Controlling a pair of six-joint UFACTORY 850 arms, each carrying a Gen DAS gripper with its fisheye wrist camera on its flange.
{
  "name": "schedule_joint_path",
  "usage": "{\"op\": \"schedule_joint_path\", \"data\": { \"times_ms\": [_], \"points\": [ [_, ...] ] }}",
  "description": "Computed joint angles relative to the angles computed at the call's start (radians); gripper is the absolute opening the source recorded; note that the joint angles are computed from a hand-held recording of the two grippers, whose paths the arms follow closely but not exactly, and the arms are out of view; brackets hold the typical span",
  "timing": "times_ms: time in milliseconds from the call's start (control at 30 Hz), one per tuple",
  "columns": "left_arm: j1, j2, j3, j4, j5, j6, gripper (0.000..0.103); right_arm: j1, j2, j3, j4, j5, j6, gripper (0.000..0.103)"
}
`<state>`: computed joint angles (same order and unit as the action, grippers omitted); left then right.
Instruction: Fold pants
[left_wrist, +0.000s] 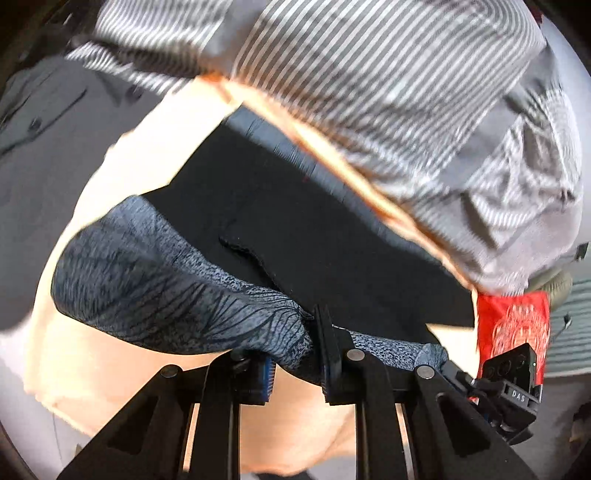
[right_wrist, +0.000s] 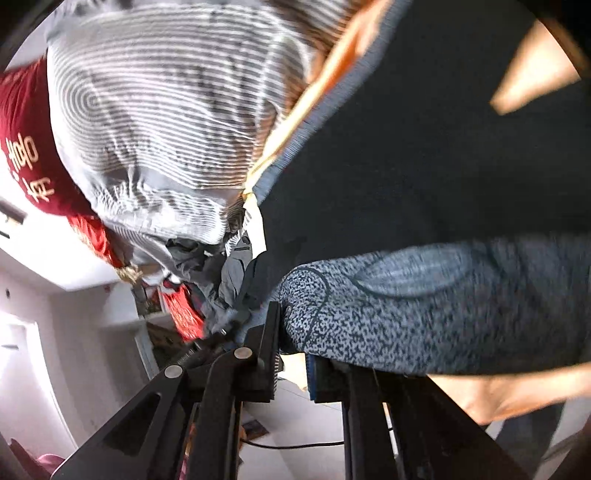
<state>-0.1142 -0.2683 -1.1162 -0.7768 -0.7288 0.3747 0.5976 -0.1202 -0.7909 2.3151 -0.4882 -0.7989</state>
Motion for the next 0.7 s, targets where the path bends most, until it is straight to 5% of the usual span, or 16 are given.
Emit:
{"op": "schedule_joint_path", "data": {
  "times_ms": [167,400,700],
  "points": [
    [-0.055,-0.146,-0.167,0.076,0.081,-0.088,0.020,-0.155,-0.144,-0.134,-0.306,-0.134,0.167,0.013],
    [-0.113,-0.365,-0.375,0.281,0.145,-0.316,0.021,-0.281,-0.415,-0.373,-0.597,-0.241,0.332,0.013],
    [-0.124,-0.419,-0.446,0.353,0.106,-0.393,0.029,-0.328,-0.583,-0.471,-0.627,-0.331,0.348,0.016]
  ]
}}
